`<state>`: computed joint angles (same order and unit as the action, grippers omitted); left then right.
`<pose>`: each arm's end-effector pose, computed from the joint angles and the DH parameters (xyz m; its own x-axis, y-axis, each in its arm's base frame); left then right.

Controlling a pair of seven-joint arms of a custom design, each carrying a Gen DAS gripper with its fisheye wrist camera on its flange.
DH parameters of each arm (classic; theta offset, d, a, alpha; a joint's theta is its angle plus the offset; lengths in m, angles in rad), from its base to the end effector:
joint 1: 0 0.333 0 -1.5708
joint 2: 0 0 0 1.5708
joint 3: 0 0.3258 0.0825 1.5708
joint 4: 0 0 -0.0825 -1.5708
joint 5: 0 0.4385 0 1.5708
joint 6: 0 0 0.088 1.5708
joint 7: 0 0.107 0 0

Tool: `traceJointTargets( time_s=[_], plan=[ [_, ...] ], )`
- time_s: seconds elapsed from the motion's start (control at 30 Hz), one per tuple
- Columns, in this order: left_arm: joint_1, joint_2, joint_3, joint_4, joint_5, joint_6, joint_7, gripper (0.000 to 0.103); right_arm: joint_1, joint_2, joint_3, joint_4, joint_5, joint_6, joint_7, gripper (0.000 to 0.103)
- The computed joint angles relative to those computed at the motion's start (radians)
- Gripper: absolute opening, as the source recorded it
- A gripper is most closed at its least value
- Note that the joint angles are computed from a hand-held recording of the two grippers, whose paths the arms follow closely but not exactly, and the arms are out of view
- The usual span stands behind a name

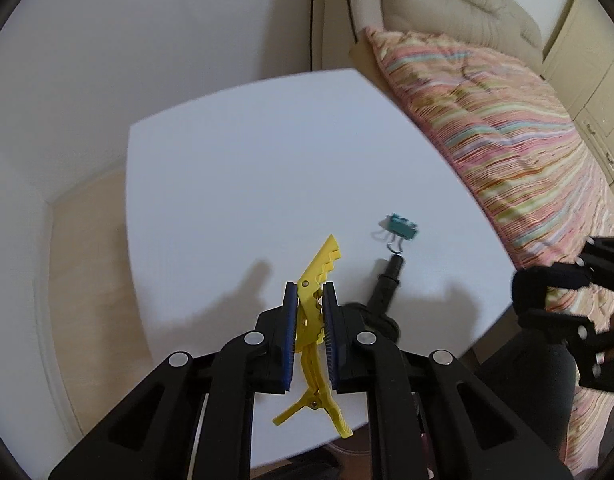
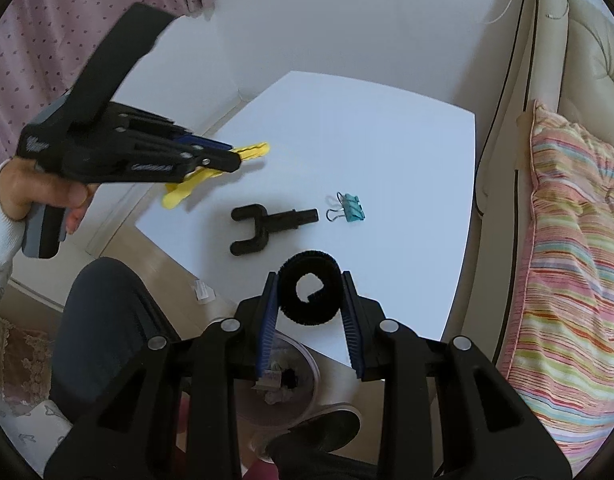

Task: Collect trash
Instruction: 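Carry both items over the pink bin and open the right tool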

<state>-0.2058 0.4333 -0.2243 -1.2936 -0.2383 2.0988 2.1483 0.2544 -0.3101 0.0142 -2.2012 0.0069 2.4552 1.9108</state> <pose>0.7159 -0.3015 0.5486 -0.7860 -0.6127 0.0822 -0.5737 0.6736 -0.4660 0.5329 0.1473 0.5653 -0.0244 -0.9833 -0.1804 -0.8566 0.1136 -0.5033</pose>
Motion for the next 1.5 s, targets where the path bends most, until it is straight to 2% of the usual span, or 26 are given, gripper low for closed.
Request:
traceJointTargets(
  time_s=[0.17, 0.4, 0.8, 1.17, 1.5],
  plan=[
    [0.044, -0.123, -0.016, -0.156, -0.098, 0.085, 0.075, 0.012, 0.005, -0.027, 0.011, -0.007, -0.015, 0.0, 0.009, 0.03],
    [0.076, -0.275, -0.011, -0.34, -0.26, 0.135, 0.196, 0.012, 0.021, -0.07, 0.021, -0.031, -0.028, 0.008, 0.029, 0.03],
    [0.052, -0.435, 0.024, -0.548, -0.406, 0.174, 0.321, 0.012, 0.059, -0.128, 0.044, -0.081, -0.043, 0.012, 0.07, 0.03],
    [0.03, -0.52, 0.048, -0.68, -0.432, 0.202, 0.367, 0.012, 0.104, -0.135, 0.052, -0.114, -0.028, 0.006, 0.088, 0.03],
    [0.034, -0.565, 0.073, -0.736, -0.449, 0.2, 0.378, 0.012, 0.13, -0.118, 0.051, -0.119, -0.001, 0.006, 0.083, 0.03]
  ],
)
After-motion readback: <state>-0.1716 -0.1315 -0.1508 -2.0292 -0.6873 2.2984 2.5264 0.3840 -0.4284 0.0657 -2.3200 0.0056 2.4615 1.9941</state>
